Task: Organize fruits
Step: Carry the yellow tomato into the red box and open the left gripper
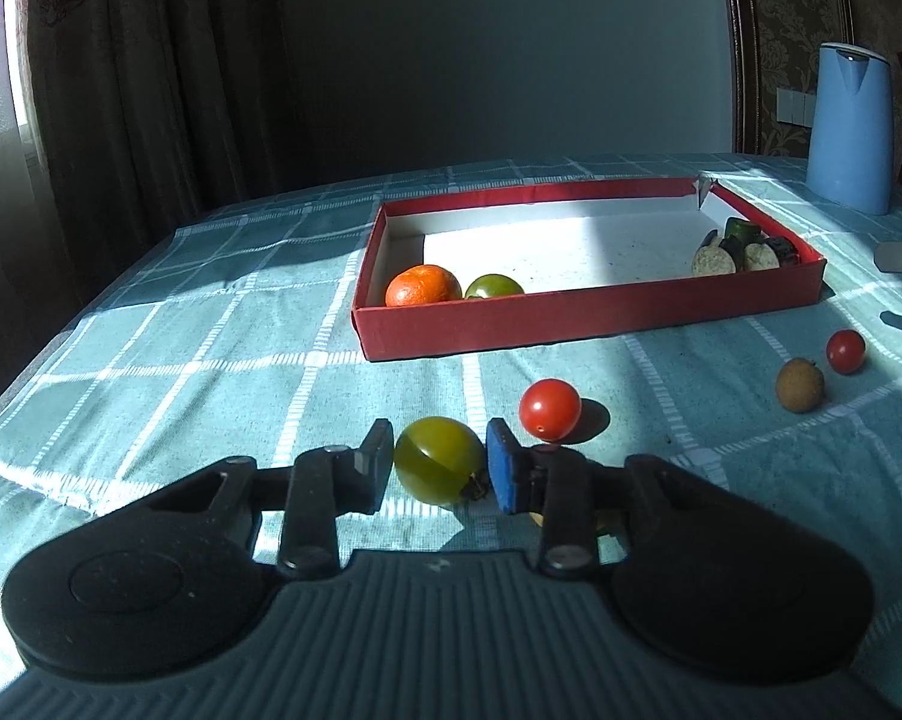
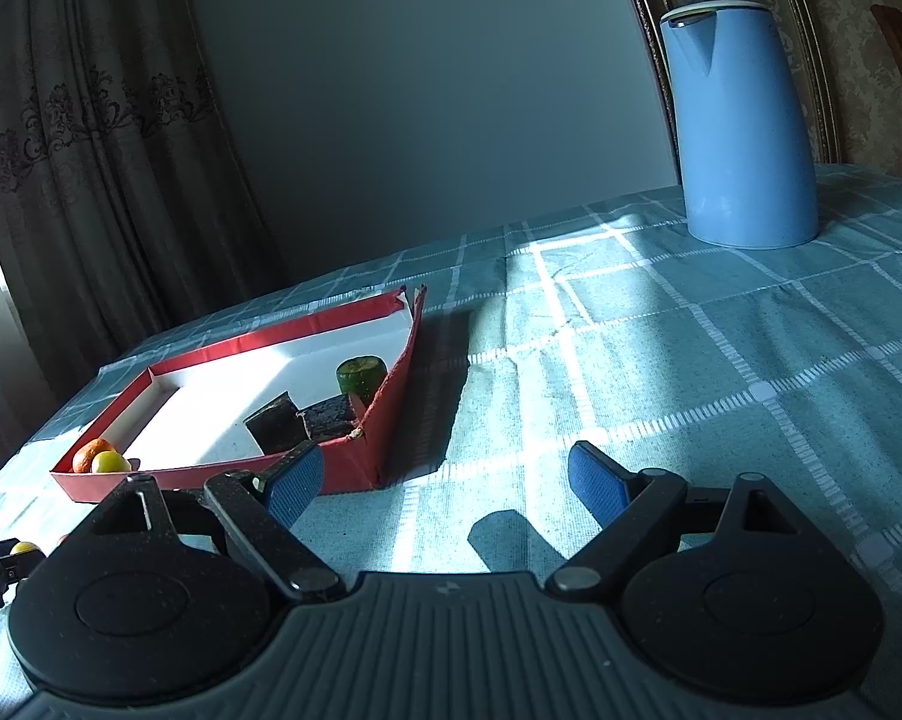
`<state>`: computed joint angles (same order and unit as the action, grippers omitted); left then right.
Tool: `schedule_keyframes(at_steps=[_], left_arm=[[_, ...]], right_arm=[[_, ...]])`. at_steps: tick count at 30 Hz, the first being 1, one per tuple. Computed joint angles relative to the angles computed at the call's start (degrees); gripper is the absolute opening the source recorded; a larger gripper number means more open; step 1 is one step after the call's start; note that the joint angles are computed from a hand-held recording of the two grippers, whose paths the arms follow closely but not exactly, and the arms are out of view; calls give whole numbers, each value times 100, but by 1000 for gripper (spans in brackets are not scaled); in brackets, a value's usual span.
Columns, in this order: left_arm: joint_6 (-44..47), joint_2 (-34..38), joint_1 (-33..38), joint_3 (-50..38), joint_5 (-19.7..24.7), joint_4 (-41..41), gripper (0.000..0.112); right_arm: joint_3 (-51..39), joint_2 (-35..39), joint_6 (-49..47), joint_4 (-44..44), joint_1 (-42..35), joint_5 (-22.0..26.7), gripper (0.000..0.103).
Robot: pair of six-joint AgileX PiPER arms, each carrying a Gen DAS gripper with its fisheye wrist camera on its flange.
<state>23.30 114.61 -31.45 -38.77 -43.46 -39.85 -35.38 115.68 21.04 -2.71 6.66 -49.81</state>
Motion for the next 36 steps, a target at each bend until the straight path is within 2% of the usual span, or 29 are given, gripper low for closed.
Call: schedule_keyframes(at_steps=[8, 11, 14, 17, 20, 24, 31, 36], left_arm=[[90, -44, -83, -36, -102, -604, 31], [135, -117, -114, -23, -147, -798, 31], [250, -198, -181, -27, -208, -977, 31], [378, -289, -233, -88, -213, -1126, 31], [568, -355, -282, -202, -201, -1271, 31], [916, -391, -343, -424, -173, -1463, 31], [1393, -334, -291, -901, 18, -1692, 31], [1736, -239, -71, -1392, 359, -1824, 31]], right_arm=[[152, -92, -512, 641, 343, -178, 89], [131, -184, -773, 921, 641, 79, 89], [25, -272, -1434, 1633, 1115, 474, 90], [-163, -297, -2162, 2375, 1548, 862, 95], [-257, -252, -2441, 2578, 1738, 906, 95], [-185, -221, -2227, 2314, 1724, 677, 95], [220, -189, -797, 1135, 1192, -48, 95], [178, -172, -569, 926, 1079, 36, 95]])
